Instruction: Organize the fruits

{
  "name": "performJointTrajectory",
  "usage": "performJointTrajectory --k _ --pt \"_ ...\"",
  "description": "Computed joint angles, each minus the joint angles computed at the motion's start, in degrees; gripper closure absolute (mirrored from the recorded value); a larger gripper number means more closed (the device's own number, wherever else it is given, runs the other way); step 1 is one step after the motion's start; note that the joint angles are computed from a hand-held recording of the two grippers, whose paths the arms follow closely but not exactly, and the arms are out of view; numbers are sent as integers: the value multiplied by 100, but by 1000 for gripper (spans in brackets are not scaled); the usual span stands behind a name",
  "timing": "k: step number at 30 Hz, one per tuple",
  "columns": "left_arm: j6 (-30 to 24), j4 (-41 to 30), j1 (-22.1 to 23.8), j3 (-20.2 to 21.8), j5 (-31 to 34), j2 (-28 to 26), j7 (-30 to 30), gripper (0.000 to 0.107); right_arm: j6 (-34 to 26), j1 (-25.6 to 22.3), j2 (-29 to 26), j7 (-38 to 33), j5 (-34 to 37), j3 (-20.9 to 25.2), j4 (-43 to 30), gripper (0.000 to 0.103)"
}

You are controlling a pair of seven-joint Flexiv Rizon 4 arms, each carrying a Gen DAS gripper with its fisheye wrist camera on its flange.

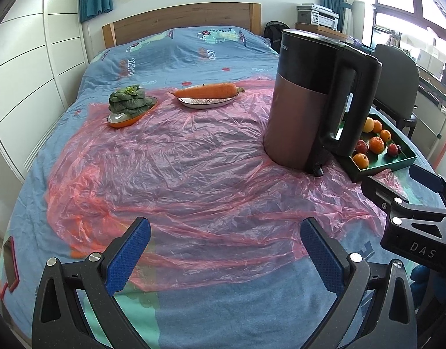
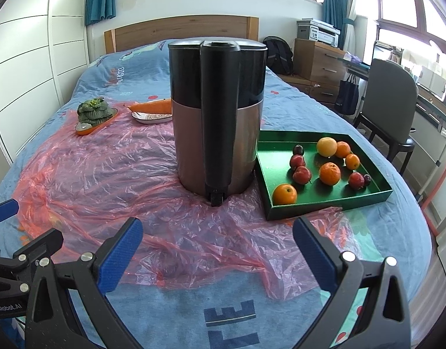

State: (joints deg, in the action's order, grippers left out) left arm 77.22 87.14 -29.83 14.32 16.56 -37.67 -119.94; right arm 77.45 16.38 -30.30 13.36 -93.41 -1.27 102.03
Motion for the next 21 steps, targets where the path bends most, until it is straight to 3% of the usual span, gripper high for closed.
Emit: performJointTrajectory --k 21 --pt "-259 -512 -89 -54 -36 -303 -186 6 -86 -133 2 140 -112 -14 -5 0"
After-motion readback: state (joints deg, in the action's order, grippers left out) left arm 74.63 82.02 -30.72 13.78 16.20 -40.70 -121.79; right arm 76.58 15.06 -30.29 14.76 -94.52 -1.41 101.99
